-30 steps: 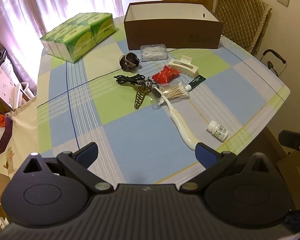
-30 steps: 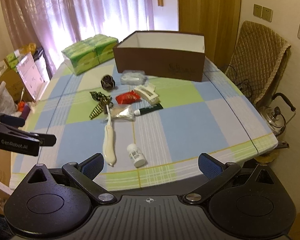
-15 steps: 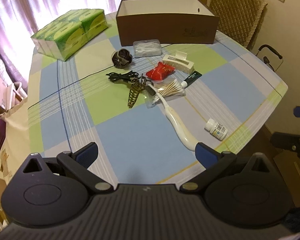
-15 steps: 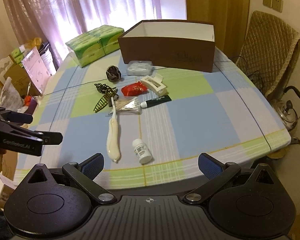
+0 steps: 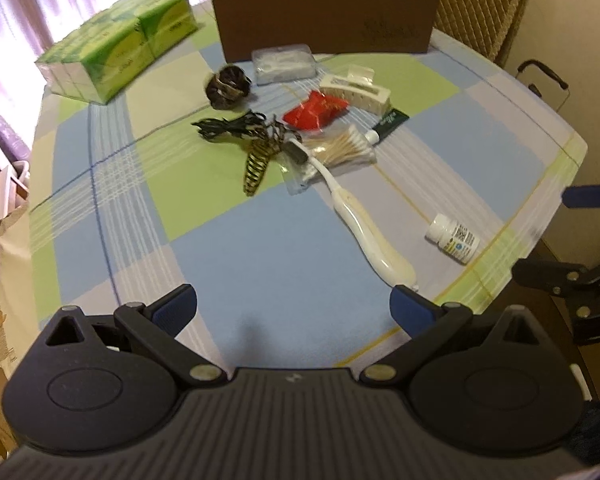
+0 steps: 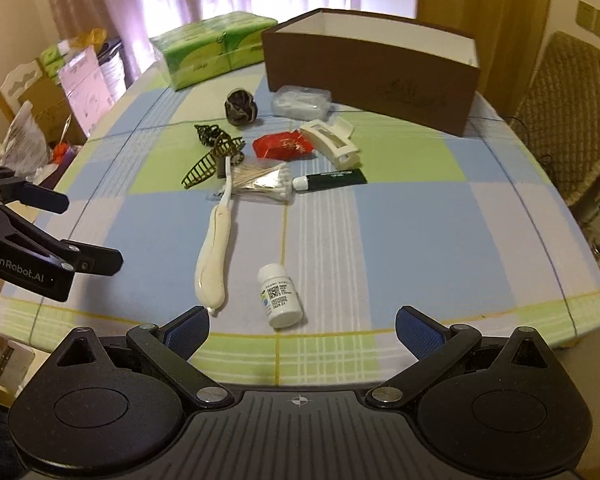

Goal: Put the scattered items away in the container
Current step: 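Move both tools toward the scattered items on the table, then grasp the white pill bottle with the right tool while the left tool grasps the white toothbrush handle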

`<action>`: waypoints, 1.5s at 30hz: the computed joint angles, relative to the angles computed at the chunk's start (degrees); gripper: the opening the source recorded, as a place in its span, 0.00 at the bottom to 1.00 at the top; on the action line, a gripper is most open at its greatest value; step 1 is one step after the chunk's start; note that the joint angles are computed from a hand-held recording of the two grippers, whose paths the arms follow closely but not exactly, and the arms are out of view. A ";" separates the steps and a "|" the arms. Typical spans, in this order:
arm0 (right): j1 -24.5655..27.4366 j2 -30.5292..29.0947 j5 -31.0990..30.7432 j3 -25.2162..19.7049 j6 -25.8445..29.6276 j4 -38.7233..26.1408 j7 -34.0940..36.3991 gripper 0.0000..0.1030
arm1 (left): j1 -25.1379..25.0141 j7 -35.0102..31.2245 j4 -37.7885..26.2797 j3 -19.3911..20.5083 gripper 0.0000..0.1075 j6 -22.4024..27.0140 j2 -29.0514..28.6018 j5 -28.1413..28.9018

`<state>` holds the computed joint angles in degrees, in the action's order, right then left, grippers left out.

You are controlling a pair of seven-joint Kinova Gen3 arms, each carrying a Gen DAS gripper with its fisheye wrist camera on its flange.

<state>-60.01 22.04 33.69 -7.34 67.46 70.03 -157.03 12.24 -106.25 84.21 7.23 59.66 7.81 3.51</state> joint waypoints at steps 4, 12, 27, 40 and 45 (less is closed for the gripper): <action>2.39 0.38 -2.63 -0.39 -3.16 1.28 1.57 0.66 | 0.07 -0.57 0.48 0.12 0.93 -0.50 1.21 0.28; 4.71 1.34 -5.48 -0.11 -6.19 1.30 5.42 0.66 | 0.07 -0.51 -1.07 0.13 0.90 0.99 4.43 1.11; 8.24 4.49 -13.45 0.28 -6.49 -2.03 17.33 0.29 | 0.98 0.71 -5.53 0.15 0.88 4.25 8.54 0.49; 7.76 3.53 -10.04 2.65 -2.54 -0.87 13.97 0.28 | 1.76 1.71 -8.14 0.83 0.86 4.28 10.70 2.79; 9.26 2.45 -10.33 1.80 -2.37 0.32 15.23 0.28 | 2.53 2.45 -9.36 1.21 0.75 3.99 12.21 3.81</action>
